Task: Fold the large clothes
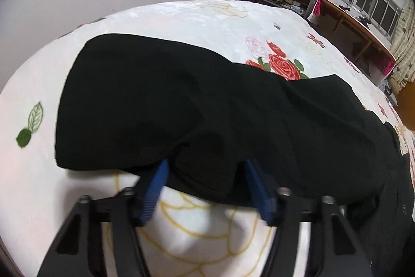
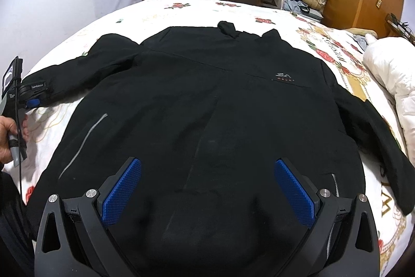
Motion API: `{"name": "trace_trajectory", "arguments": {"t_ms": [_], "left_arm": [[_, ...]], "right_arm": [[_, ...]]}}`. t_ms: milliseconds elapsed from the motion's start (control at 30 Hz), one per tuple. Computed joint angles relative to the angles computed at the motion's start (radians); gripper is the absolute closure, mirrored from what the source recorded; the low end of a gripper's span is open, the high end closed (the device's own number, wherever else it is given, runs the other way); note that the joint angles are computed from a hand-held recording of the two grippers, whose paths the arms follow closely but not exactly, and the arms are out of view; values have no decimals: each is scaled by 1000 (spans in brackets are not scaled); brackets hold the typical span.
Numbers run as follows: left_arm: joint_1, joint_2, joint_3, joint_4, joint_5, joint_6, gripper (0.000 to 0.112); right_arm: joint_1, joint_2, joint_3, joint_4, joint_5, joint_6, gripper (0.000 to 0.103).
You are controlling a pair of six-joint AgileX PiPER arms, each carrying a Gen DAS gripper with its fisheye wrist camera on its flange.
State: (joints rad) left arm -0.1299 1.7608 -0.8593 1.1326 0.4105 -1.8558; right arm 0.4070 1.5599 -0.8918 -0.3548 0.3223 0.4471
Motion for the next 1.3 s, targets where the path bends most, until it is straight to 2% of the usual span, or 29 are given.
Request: {"name": "trace_trajectory", "arguments": {"t_ms": [33,100,200,300,467,633,867,1067,1300], "left_arm": [[0,-1,-1,6,8,3,73],[-4,-4,-14,10,14,43,83],[-54,-25,-50,4,93,107,96],[-109,-64,-100,1,163,184,99],[-209,-98,-241,-17,236,330,100],[-308,-61,-441,-81,271,496,100],[-423,115,-774,-198,276,727,100],[-526,325,-1078,-384,279,965,101],[-615,588,-1402,-605,352,1196,100]], "right_arm": [[-6,6,-4,2,0,-2,1],[-17,14,-9,7,-1,-6,1],[-37,20,-12,17,-2,-18,1],[-61,23,-16,43,-1,-50,1],[-104,8,-9,66,-7,-89,1],[-166,-18,-2,167,-14,-202,1],[-287,-51,18,342,-44,-394,1],[-401,-65,53,502,-58,-564,1],[-521,-64,98,633,-66,-724,1]]}}
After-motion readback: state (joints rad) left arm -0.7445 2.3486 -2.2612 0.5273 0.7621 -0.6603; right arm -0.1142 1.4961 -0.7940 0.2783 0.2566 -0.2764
